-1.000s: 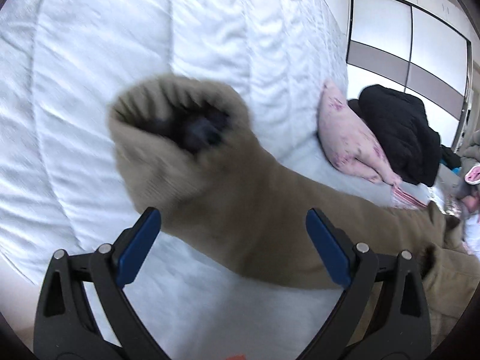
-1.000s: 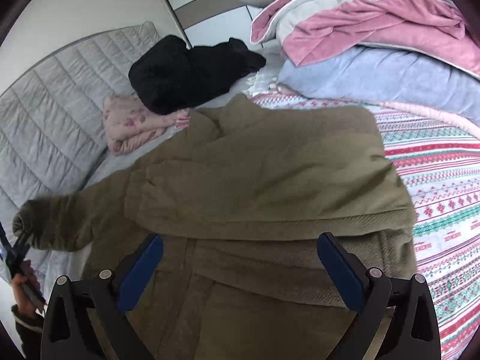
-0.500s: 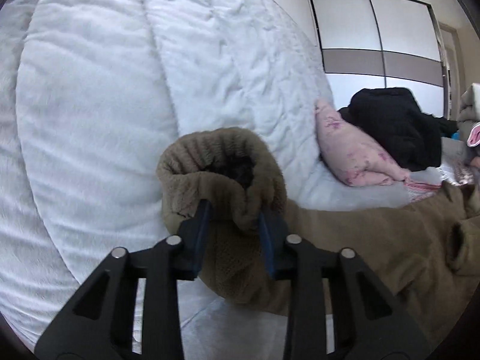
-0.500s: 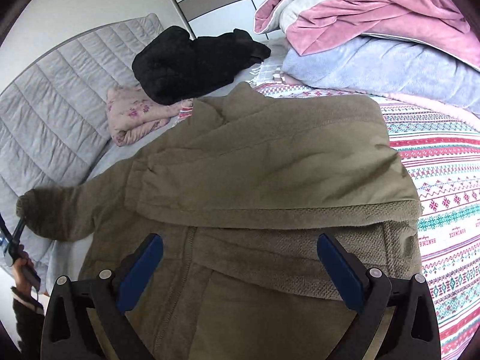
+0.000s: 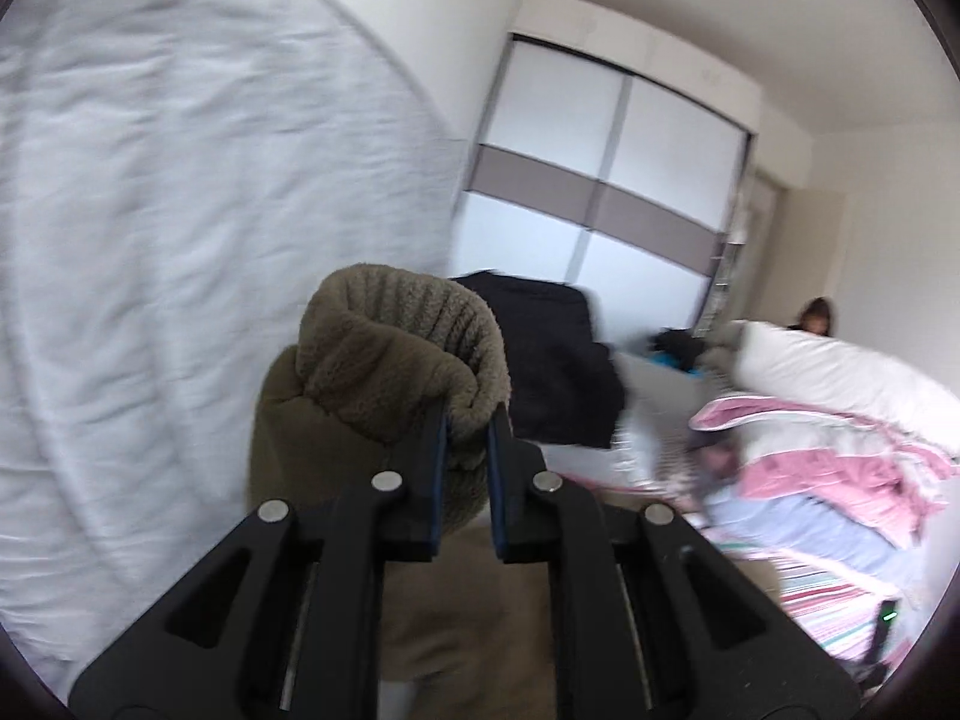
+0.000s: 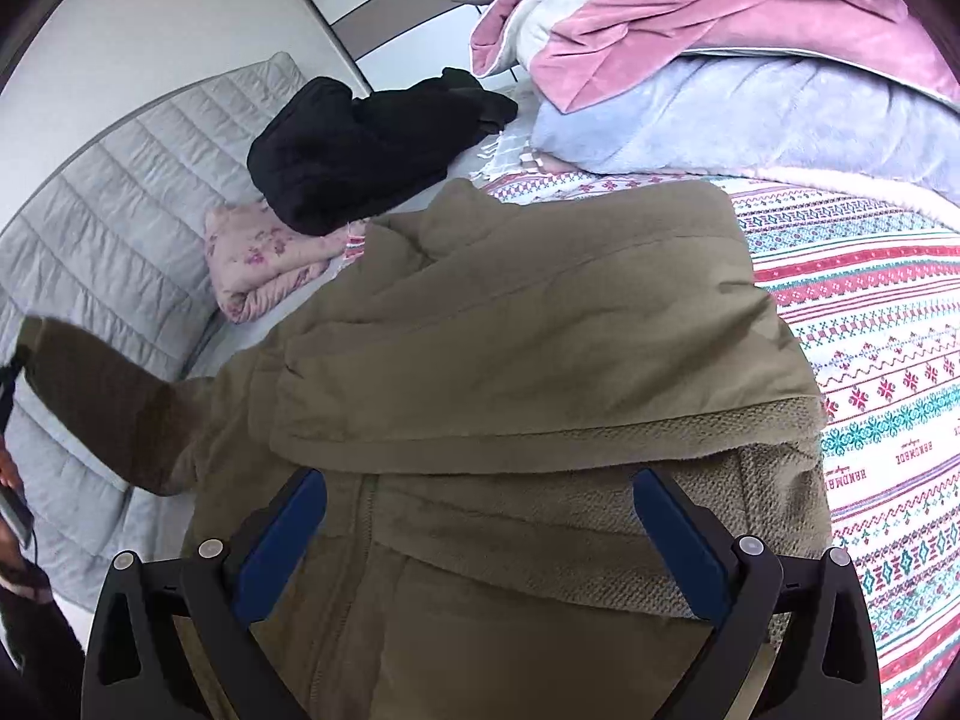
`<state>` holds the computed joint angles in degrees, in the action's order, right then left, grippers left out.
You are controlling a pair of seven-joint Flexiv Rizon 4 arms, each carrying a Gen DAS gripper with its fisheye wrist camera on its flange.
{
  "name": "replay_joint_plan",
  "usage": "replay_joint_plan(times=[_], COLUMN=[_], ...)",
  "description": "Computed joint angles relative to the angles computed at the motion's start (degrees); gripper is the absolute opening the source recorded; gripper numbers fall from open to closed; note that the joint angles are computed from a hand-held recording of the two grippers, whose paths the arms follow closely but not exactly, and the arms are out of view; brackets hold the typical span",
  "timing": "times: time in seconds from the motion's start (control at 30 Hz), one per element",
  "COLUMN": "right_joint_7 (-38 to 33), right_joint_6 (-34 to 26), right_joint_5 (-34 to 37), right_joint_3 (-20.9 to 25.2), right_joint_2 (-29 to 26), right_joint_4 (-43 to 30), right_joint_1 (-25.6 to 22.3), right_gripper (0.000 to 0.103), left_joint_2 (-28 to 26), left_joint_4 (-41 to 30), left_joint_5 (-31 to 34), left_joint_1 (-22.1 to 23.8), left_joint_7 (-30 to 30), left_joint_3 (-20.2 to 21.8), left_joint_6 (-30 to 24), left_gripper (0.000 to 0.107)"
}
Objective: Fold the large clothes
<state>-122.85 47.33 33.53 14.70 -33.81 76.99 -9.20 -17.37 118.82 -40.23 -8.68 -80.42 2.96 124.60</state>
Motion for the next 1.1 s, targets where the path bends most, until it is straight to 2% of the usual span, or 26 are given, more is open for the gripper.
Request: replay_joint_plan(times=[0.2, 0.4, 0.47, 0.6, 0.73, 0.8, 0.83, 0.87, 0.9, 1.0, 1.07, 1.1], right_joint_7=[0.02, 1.1, 1.32, 2.93, 4.32, 5.04, 5.6, 5.94, 5.98, 5.36, 4.81, 4.27], right_joint_6=[-1.59, -2.86, -3.2, -2.84, -2.47, -1.83, -1.31, -1.42, -1.5, -2.31, -3.67, -4.64], right_joint_5=[1.38, 2.46, 2.99, 3.25, 3.17, 3.23, 3.16, 3.06, 3.09, 3.96, 5.17, 5.99], right_joint_3=[0.24, -0.01, 0.0, -0.55, -0.72, -0.79, -0.83, -0.83, -0.69, 0.33, 1.19, 1.71], right_joint_2=[-0.65, -1.74, -2.12, -2.93, -3.7, -4.1, -4.06, -4.29, -4.53, -5.02, -5.3, -5.5], right_joint_4=[-1.58, -3.5, -4.24, -5.42, -6.36, -6.72, -6.51, -6.9, -7.2, -8.18, -8.93, -9.41], right_joint_1=[-1.05, -2.0, -2.54, -3.09, -3.67, -3.97, -3.93, -4.17, -4.5, -5.59, -6.44, -6.96], right_gripper=[0.103, 0.103, 0.103, 0.103, 0.103, 0.103, 0.103, 0.103, 0.103, 0.103, 0.103, 0.103], left_joint_2=[-7.62, -17.85, -22.08, -28.36, -33.91, -35.64, -35.59, -35.15, -34.53, -30.5, -27.01, -24.75], left_joint_4=[-14.41, -30.3, -35.65, -43.6, -49.23, -50.61, -50.66, -50.53, -49.65, -41.24, -35.53, -32.14], left_joint_5=[1.98, 10.5, 13.17, 14.35, 16.98, 18.74, 18.82, 18.91, 19.17, 19.62, 20.16, 20.72], left_joint_1=[-3.75, -2.37, -1.79, -5.89, -6.92, -4.96, -4.63, -5.29, -5.12, 0.75, 3.4, 4.3], left_joint_7=[1.23, -3.5, -4.78, -6.9, -8.72, -7.27, -7.06, -7.92, -7.95, -1.88, 0.66, 1.27], left_joint_3=[-2.9, -9.91, -13.37, -11.26, -11.87, -15.58, -15.73, -14.1, -14.05, -21.8, -23.81, -23.41], left_joint_6=[-5.21, -14.67, -17.72, -24.22, -29.12, -33.16, -37.77, -41.26, -42.46, -38.9, -36.0, -34.16], left_gripper=[0.013, 0.013, 0.013, 0.013, 0.016, 0.029, 0.04, 0.053, 0.057, 0.061, 0.07, 0.071])
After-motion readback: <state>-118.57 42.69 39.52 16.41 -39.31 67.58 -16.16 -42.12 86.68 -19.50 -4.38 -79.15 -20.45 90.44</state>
